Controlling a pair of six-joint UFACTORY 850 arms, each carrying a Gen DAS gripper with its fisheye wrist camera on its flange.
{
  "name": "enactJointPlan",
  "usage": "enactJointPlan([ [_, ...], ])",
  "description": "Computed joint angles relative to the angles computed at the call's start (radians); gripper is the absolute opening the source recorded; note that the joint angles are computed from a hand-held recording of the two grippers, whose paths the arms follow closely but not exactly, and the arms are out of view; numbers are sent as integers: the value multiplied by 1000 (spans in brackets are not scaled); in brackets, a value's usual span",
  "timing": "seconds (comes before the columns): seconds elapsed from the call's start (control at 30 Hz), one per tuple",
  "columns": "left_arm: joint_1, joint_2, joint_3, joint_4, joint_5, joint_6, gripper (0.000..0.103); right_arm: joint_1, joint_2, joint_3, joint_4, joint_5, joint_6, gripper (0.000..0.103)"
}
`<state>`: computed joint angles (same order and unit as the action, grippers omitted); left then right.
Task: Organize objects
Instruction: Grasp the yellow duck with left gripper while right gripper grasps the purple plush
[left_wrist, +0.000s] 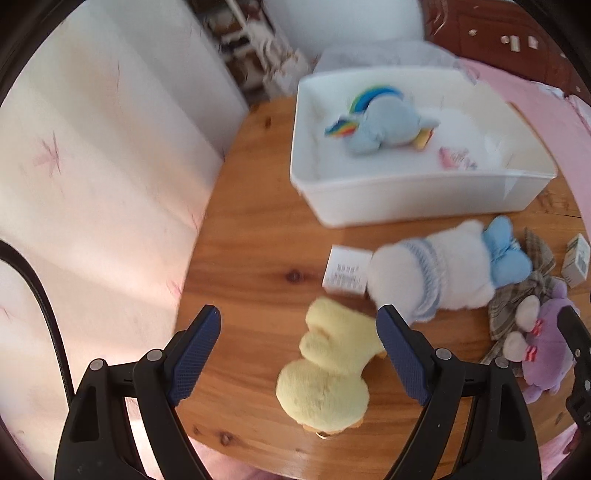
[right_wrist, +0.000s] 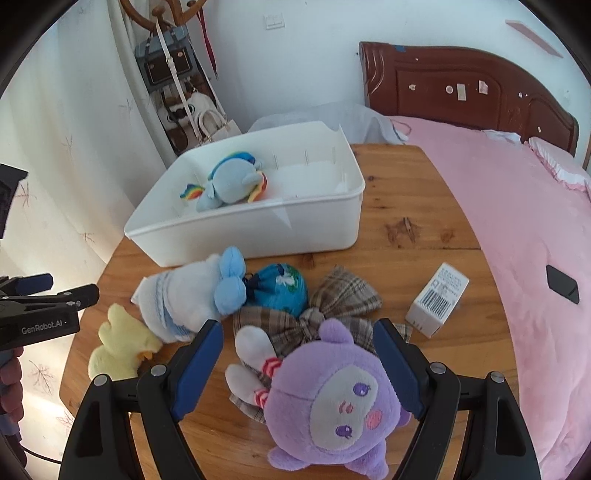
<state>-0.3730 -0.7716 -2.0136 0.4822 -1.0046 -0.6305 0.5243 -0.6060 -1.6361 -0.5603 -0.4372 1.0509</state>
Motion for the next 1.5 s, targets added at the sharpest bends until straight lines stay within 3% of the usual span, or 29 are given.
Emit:
enactJointPlan([
  [0.2,39,-21,-11,-161,-29,28,89,0,0,13,28,-28,-30,84],
  [0.47,38,-56,-26,-171,-93,42,89,-12,9,35,172,-36,-126,84],
  [0.87,45,-65,-20,-250,-76,112,89,23,4,54,39,-109,-35,84],
  [1.5,50,-106,-42,-337,-112,190,89,2,-18,51,168,-102,-68,91],
])
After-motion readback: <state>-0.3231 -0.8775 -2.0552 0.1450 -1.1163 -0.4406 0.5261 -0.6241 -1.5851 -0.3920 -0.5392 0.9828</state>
